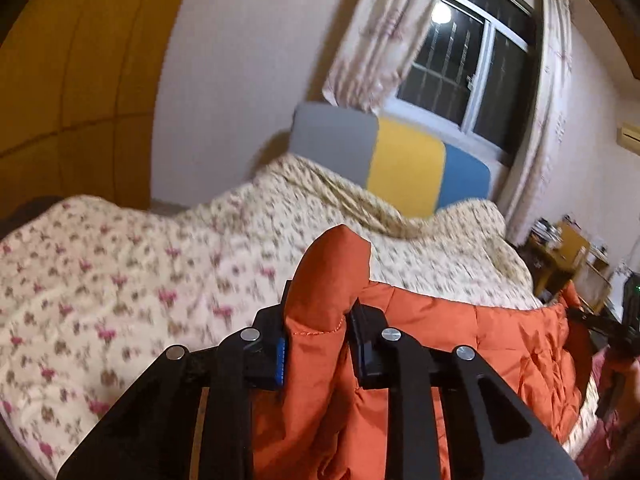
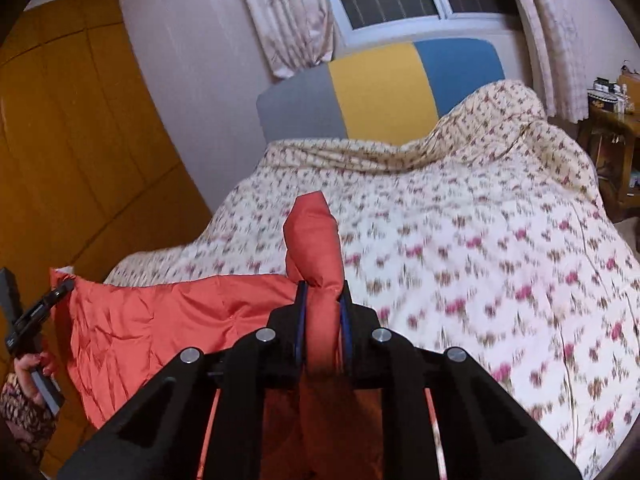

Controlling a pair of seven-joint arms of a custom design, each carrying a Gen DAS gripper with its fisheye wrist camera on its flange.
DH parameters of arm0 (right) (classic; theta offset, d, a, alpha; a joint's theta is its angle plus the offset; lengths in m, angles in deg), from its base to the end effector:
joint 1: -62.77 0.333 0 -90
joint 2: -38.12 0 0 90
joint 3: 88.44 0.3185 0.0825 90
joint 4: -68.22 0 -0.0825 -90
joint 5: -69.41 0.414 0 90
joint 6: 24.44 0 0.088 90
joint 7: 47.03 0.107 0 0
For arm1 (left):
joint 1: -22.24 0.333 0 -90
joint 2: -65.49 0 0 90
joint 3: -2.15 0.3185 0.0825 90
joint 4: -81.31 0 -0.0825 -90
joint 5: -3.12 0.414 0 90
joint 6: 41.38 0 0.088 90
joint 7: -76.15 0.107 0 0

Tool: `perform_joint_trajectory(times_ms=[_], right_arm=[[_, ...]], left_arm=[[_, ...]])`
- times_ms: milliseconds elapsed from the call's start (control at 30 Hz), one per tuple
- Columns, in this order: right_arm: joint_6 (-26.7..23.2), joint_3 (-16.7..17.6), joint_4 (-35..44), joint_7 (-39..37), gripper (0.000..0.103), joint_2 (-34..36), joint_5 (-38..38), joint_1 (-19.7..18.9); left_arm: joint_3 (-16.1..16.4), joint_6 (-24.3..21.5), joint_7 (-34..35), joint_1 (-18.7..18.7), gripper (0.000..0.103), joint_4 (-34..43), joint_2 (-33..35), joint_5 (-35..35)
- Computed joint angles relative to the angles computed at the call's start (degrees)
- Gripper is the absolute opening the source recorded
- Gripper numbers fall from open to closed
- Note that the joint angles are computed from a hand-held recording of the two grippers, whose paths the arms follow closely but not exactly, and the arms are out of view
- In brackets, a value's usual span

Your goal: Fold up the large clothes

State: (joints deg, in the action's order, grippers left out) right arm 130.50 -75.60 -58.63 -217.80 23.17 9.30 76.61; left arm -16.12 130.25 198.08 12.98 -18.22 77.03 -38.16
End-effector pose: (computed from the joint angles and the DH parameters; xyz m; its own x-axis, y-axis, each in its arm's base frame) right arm 0.4699 0.2787 0.5445 -0.2288 -0.9113 -0.3422 -0.4636 0.4111 -0.7849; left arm 0.6406 -0.2593 0.5676 -0.4552 -0.8562 0.2444 -0.5047 0.0219 -0.8630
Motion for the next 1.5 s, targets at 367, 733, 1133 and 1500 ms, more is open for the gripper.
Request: perform_joint_trajectory(times_ms=[367,733,1133,1500], right_arm=[[-5.54,-4.60,7.68,5.99,0.011,11.96,-4.52,1.54],[-7.37,-8.88,12.81,5.08,0.011,21.49,-3.16,4.38],[-8.04,-11.96,16.37,-5.68,0.019,27.68,11.10,6.62],[-14.09,-12.69,18.64,-6.36,0.039,28.80,11.80,8.77]], left_arm=[[27.27,0.03,-47.61,-22.23,0.024,15.23,14.98,36.15],[34.81,-1.32,-63.57,-26.32,0.024,23.74,25.63,49.30],[17.91,-17.47,-57.12,-14.25,0.024,39.83,36.13,49.04],[16.93,-20.56,-57.69,-13.45,0.047,41.77,37.24,48.11]])
